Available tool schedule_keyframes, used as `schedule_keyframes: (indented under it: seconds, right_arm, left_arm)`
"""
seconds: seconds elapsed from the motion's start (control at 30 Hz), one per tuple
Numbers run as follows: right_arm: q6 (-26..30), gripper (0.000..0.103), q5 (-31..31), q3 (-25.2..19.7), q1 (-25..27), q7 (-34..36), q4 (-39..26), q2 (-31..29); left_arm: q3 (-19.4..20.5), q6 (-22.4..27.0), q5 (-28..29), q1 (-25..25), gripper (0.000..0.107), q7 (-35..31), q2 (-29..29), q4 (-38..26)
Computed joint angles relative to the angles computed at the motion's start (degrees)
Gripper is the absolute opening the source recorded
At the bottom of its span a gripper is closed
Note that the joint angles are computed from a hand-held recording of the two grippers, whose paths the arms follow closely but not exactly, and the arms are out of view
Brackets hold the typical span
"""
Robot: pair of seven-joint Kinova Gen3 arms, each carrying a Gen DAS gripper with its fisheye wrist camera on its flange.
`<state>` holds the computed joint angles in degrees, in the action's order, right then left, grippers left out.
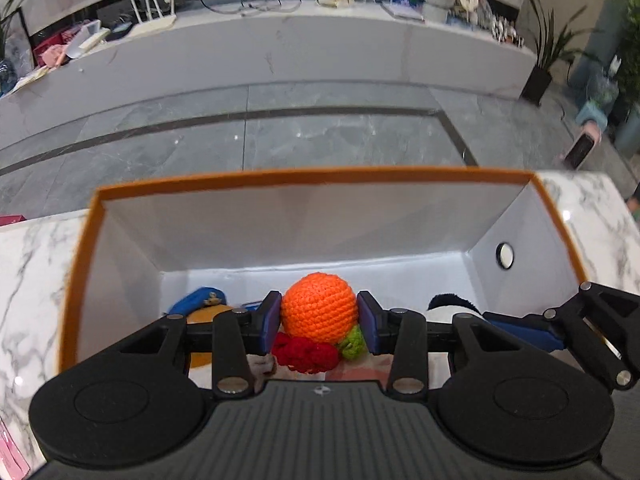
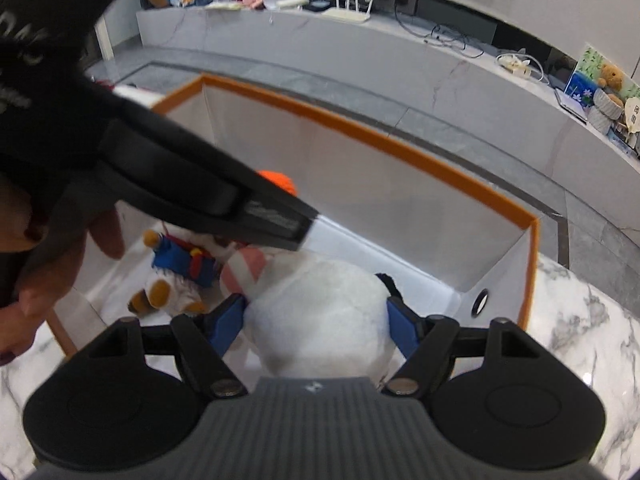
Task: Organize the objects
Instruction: 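Carry the orange ball and white plush with both grippers over the box, then open both grippers to release the ball and white plush into the box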
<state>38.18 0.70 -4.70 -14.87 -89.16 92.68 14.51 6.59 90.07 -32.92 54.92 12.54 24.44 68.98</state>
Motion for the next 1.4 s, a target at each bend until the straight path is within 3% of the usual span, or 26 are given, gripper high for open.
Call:
schedule_keyframes:
  seconds: [0.1,0.27,0.43,0.57,0.73,1.0,1.4]
  right_arm:
    - [0.0,0.077,-0.1,-0.1,0.3,0.7,0.3,0.1]
    - [1.2,0.077,0.8,0.2,0.0,1.2,-1.3,1.3]
    - [2.0,0.078,2.0,0.5,-0.7,0.7,-1.7,1.5]
    - [2.4,0.078,-1.3,-0.5,1.6,3.3,-0.8,0.8]
    - [2.5,0.078,-5.4,-1.0,4.0,7.2,2.4,-1.7]
    - [2.0,0.079,-5.0,-0.7,2.9,8.0,6.8,-5.4]
    - [1.2,0.083,4.9,-0.7,-2.5,-0.5,8.2,-6.3]
  left_arm:
    - [0.0,-0.2,1.4,-0.9,0.047,-0.6,0.5,-0.3]
    - [0.3,-5.0,3.7,-2.6,0.048,2.1,-2.0,4.2]
    - [1.0,-10.1,5.8,-4.2,0.048,7.8,-5.4,10.0]
    - [2.5,-14.5,6.6,-5.0,0.048,13.8,-8.3,14.8]
    - [4.3,-13.4,6.1,-4.2,0.048,14.9,-7.6,13.6]
    - [5.2,-11.0,6.2,-1.1,0.048,16.7,-6.3,11.2]
    - [4.1,-6.9,8.7,-1.1,0.061,11.5,-5.0,6.7]
